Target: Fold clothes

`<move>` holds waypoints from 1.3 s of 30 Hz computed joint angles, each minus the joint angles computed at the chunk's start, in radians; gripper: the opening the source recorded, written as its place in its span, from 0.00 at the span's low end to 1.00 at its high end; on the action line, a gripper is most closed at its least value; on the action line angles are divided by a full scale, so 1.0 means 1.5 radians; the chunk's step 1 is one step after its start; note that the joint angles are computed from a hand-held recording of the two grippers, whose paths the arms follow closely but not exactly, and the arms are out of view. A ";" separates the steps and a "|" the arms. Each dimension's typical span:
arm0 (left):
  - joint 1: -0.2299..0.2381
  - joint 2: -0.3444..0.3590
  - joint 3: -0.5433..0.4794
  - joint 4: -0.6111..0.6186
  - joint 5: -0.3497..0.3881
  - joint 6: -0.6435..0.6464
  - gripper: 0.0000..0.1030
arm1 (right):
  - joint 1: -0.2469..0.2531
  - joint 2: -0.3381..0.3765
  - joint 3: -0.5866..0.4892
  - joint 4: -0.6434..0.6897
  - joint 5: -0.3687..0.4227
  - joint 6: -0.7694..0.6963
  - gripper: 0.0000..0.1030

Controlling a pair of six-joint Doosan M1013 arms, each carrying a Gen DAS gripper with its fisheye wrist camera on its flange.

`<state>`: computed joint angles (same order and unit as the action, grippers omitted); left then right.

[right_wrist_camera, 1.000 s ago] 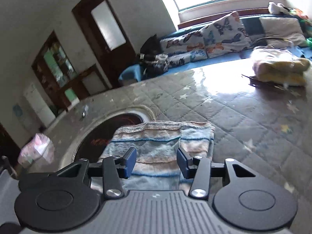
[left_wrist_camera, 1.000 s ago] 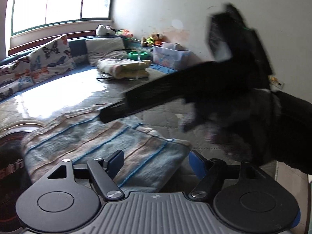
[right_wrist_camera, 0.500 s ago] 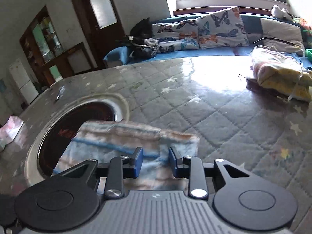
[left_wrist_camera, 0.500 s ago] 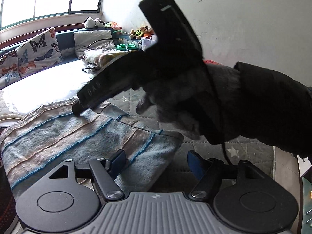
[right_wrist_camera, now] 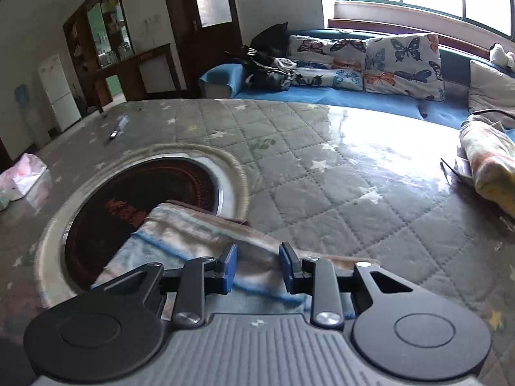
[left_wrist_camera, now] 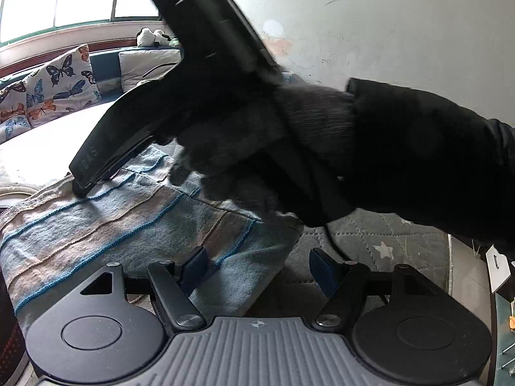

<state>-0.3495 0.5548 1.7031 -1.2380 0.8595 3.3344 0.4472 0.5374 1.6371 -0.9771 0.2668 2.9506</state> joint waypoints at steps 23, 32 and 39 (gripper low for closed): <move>0.029 -0.026 0.022 -0.015 -0.036 -0.007 0.72 | 0.051 -0.093 0.152 -0.311 0.017 0.447 0.29; 0.058 -0.037 0.022 -0.068 -0.102 -0.058 0.72 | 0.062 -0.093 0.177 -0.409 0.074 0.635 0.39; 0.064 -0.023 -0.007 -0.033 -0.160 -0.185 0.76 | 0.052 -0.084 0.184 -0.501 0.065 0.777 0.47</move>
<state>-0.2531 0.5199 1.6919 -1.2872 0.6189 3.0564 0.5252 0.4120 1.9135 -1.7286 0.3643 4.1166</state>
